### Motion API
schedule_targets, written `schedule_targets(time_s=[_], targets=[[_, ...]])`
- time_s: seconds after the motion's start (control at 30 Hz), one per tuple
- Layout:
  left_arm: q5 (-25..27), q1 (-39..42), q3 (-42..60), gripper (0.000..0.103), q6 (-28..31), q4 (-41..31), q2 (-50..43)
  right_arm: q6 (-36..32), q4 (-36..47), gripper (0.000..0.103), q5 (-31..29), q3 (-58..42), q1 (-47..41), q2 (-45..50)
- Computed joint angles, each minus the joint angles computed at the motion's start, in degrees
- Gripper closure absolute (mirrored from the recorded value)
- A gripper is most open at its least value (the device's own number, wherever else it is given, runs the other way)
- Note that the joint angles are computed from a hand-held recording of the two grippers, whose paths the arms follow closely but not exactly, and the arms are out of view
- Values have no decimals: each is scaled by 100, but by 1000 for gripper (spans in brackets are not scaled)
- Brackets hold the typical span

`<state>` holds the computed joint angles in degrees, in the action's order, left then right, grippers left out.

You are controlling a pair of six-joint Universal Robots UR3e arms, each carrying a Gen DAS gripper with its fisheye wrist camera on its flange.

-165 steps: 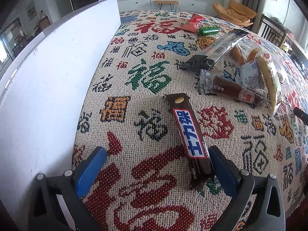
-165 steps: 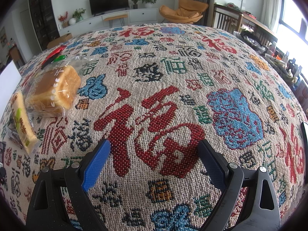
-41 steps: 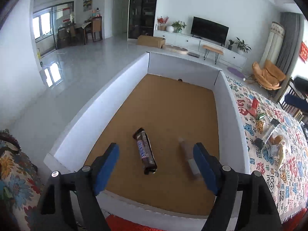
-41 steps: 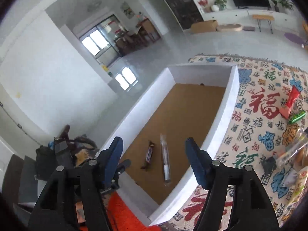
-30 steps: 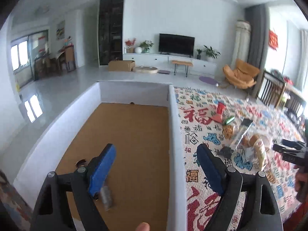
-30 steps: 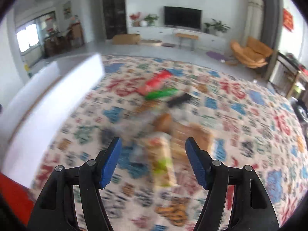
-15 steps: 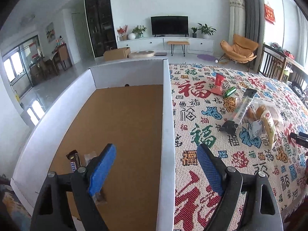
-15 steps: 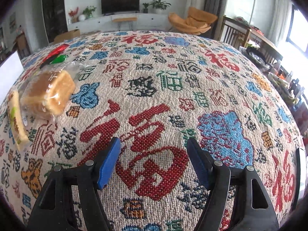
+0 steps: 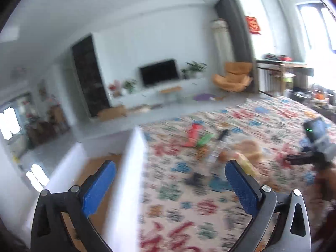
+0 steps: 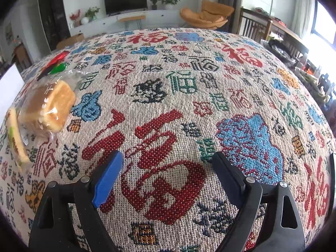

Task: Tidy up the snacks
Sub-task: 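Move the left tool back from the box to the snack pile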

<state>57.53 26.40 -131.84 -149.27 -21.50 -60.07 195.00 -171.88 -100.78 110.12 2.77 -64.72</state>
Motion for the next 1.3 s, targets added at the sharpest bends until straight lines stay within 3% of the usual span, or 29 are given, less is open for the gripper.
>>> schedule_targets(time_s=[0.13,0.3,0.4,0.63,1.3], targets=[[346,-934,351,0,-384,-452,-1436,0,1,14,2,-2,-2,1],[1674,-1839,1055,1,-973,369,-3667,5,6,14,4,-2,0,-3],[2032,-1988,1403,1,-1130,675,-4251,3,4,14,4,2,-2,-6],[1963,-1861,1644,0,-1354,837,-4748,1,1,13,6,7,-7,-8],[1987,-1871,1657,0,-1342,857,-4785,4,-1,13,5,8,-7,-6]])
